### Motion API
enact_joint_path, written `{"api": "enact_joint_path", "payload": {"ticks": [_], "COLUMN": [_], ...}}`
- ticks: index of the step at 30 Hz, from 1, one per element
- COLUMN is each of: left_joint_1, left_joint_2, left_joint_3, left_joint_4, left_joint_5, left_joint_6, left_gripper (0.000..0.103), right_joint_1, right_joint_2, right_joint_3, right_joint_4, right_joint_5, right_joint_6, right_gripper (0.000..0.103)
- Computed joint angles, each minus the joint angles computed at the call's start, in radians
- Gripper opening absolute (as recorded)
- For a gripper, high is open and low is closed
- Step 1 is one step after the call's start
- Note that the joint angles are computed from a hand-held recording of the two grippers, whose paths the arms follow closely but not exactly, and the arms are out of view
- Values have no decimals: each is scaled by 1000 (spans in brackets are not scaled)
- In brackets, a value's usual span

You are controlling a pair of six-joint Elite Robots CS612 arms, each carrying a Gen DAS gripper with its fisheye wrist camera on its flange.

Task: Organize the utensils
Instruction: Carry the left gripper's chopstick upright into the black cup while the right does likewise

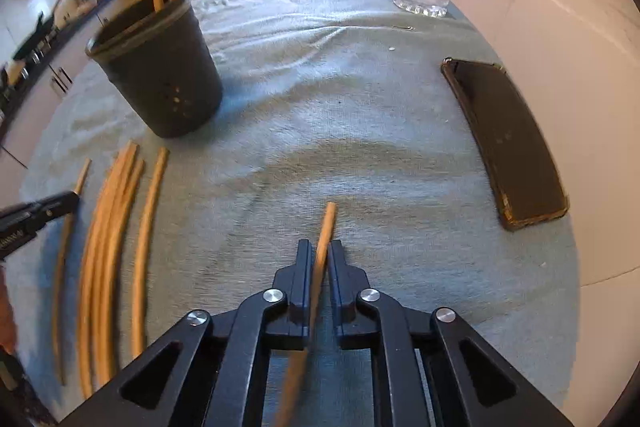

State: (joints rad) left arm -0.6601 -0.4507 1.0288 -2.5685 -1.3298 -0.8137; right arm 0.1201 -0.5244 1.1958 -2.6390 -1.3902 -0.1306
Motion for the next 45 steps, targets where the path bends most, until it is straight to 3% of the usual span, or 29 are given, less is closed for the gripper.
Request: {"api": "enact_joint_path", "payload": {"ticks": [9,20,32,45], "left_joint_1": [-50,-134,-190,-222], "left_joint_2": [-113,-198,-249,-307], "left_joint_3": [164,304,414,518], "left_joint_4": [-186,-340,-463,-555], "left_joint_5": [153,362,462,456], "left_joint_6": [32,139,199,193], "left_gripper": [6,6,6,6], "right_joint_1": [-26,-31,-58,-62], "right_joint_2": [-95,-195,-257,-305], "right_joint_3": [143,312,441,529], "right_joint_4": [-239,-499,-663,-760], "right_joint_5": [99,136,150,167], "right_joint_6": [30,12,19,-31], "right_gripper": [7,7,7,7]}}
